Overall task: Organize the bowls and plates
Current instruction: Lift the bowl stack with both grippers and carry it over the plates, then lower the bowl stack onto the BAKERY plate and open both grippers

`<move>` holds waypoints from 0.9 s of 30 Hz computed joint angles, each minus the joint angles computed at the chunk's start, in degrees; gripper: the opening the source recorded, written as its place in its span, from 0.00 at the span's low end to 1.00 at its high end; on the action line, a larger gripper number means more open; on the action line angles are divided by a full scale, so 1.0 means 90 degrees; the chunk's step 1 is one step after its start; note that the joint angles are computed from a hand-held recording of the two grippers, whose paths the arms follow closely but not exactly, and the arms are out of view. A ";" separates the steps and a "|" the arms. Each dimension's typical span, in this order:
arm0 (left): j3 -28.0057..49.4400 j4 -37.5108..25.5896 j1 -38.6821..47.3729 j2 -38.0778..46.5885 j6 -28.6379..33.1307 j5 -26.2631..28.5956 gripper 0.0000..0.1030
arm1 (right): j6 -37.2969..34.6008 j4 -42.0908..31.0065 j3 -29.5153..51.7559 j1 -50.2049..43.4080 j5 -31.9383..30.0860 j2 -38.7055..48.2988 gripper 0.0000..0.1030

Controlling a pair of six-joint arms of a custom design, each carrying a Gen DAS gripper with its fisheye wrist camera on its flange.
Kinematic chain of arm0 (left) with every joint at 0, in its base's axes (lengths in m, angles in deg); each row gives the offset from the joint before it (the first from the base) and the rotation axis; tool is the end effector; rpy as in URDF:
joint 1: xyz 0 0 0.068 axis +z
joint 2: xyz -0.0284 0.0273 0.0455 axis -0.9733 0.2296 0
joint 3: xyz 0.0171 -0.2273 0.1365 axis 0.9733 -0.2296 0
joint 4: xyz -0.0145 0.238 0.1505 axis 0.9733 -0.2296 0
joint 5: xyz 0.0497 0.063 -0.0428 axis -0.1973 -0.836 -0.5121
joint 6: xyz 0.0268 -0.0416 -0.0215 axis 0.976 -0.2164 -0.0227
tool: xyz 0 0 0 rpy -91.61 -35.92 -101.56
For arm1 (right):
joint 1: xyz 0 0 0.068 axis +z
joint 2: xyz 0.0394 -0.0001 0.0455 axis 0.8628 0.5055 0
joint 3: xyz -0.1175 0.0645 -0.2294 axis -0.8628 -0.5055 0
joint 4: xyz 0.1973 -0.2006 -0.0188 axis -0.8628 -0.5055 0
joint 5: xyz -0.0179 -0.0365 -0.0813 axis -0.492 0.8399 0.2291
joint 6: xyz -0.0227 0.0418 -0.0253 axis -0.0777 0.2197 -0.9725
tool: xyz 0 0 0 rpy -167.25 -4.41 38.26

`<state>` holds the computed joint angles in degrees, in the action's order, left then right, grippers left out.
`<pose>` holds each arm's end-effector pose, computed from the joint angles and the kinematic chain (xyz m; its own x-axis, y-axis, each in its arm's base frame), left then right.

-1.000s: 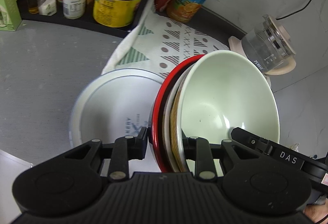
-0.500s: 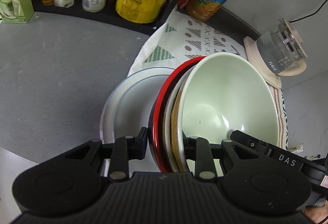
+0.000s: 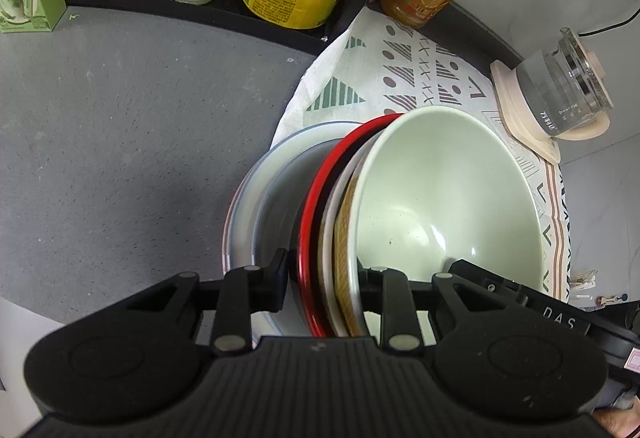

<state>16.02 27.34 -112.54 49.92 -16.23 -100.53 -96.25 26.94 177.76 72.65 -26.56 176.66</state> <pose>0.2498 -0.1712 0.2660 -0.5896 -0.7715 -0.2391 -0.6723 0.6328 -0.3842 0.4067 0.1118 0.2341 -0.8283 -0.4225 -0.3679 -0.5497 0.7397 0.3882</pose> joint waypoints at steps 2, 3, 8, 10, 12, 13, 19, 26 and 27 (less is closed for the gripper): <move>-0.0098 0.0050 0.0036 -0.0062 0.0033 0.0037 0.25 | 0.0063 0.0041 -0.0047 0.0043 0.0050 -0.0011 0.28; -0.0138 0.0068 0.0050 -0.0086 0.0047 0.0051 0.25 | 0.0085 0.0052 -0.0060 0.0066 0.0077 -0.0011 0.28; -0.0277 0.0111 0.0096 -0.0169 0.0109 0.0087 0.25 | 0.0158 0.0177 -0.0214 0.0135 0.0138 -0.0036 0.28; -0.0300 0.0111 0.0106 -0.0194 0.0125 0.0077 0.25 | 0.0214 0.0217 -0.0239 0.0167 0.0167 -0.0017 0.28; -0.0360 0.0156 0.0132 -0.0244 0.0132 0.0096 0.25 | 0.0210 0.0285 -0.0301 0.0177 0.0154 -0.0036 0.28; -0.0376 0.0171 0.0141 -0.0252 0.0149 0.0101 0.25 | 0.0228 0.0299 -0.0311 0.0173 0.0138 -0.0033 0.28; -0.0530 0.0376 0.0215 -0.0360 0.0192 0.0177 0.27 | 0.0342 0.0439 -0.0408 0.0183 0.0119 -0.0084 0.28; -0.0254 0.0088 0.0174 -0.0283 0.0428 0.0000 0.30 | 0.0449 0.0519 -0.0415 0.0186 0.0168 -0.0131 0.35; -0.0240 0.0030 0.0168 -0.0294 0.0395 -0.0020 0.32 | 0.0444 0.0554 -0.0422 0.0189 0.0188 -0.0160 0.40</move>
<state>13.86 27.60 -111.03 47.27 -12.68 -100.71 -92.25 31.92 173.96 74.35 -24.87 175.22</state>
